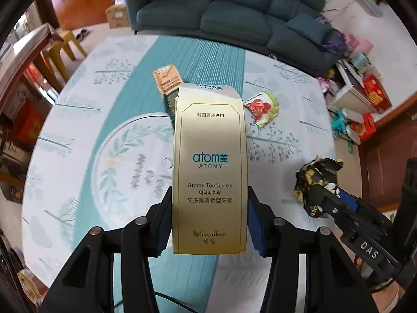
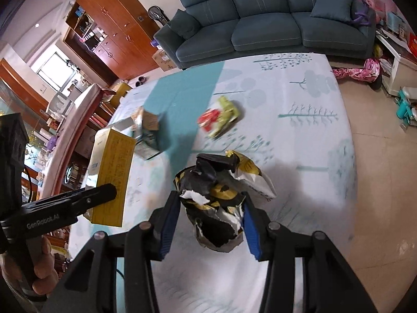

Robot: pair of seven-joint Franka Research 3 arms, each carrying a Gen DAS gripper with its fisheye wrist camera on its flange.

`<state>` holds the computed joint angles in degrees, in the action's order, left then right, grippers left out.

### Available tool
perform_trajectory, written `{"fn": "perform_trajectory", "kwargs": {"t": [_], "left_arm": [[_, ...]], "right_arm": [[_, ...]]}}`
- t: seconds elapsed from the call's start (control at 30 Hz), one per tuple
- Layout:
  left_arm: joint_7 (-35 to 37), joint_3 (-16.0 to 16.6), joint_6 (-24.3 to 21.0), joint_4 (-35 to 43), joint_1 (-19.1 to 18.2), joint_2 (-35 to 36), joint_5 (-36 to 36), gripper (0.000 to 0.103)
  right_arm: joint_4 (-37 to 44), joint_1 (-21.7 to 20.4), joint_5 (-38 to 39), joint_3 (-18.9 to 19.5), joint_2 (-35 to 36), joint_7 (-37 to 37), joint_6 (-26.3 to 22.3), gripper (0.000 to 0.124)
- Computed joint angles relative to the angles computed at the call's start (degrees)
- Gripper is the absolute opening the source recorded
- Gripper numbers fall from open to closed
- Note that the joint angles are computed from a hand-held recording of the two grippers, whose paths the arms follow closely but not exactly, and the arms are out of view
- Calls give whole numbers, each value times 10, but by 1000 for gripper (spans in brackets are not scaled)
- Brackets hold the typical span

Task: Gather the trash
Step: 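Carry the toothpaste box and wrapper down over the trash bin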

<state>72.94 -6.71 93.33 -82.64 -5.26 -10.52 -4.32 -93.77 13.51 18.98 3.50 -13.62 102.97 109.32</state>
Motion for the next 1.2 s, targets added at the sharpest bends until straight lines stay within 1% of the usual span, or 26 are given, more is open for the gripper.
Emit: {"fn": "perform_trajectory", "kwargs": {"t": [0.17, 0.33, 0.43, 0.5, 0.6, 0.7, 0.73, 0.8, 0.83, 0.97, 1.0, 1.13, 1.2], "left_arm": [[72, 36, -19, -33, 5, -74, -41, 48], [159, 81, -46, -53, 4, -140, -75, 48], [225, 115, -70, -59, 1, -179, -91, 48], [254, 132, -88, -59, 0, -197, -97, 48], [302, 164, -122, -54, -3, -226, -104, 48], [349, 193, -161, -44, -7, -252, -102, 48], [357, 197, -169, -43, -8, -257, -100, 48], [381, 211, -195, -39, -11, -274, -93, 48], [385, 212, -201, -41, -11, -282, -90, 48], [412, 227, -236, -48, -16, -318, -69, 48], [412, 227, -239, -53, -17, -325, -65, 48], [407, 228, -261, -78, -17, -366, -44, 48], [397, 225, -271, -100, -16, -392, -35, 48]], "right_arm": [[-12, 11, -15, 27, -46, 61, 0, 46], [-1, 21, -68, 75, -89, 151, -3, 46], [17, 23, -118, 119, -110, 228, -14, 46], [32, 23, -151, 151, -119, 283, -24, 46], [62, 22, -201, 207, -124, 377, -49, 46], [95, 30, -231, 244, -113, 440, -79, 46], [112, 34, -242, 261, -103, 459, -95, 46], [137, 46, -258, 284, -88, 486, -120, 46], [149, 52, -265, 293, -79, 499, -131, 46], [192, 82, -289, 322, -49, 533, -172, 46], [200, 90, -295, 328, -42, 539, -182, 46], [205, 130, -290, 331, -31, 563, -201, 46], [191, 153, -279, 322, -38, 569, -202, 46]]}}
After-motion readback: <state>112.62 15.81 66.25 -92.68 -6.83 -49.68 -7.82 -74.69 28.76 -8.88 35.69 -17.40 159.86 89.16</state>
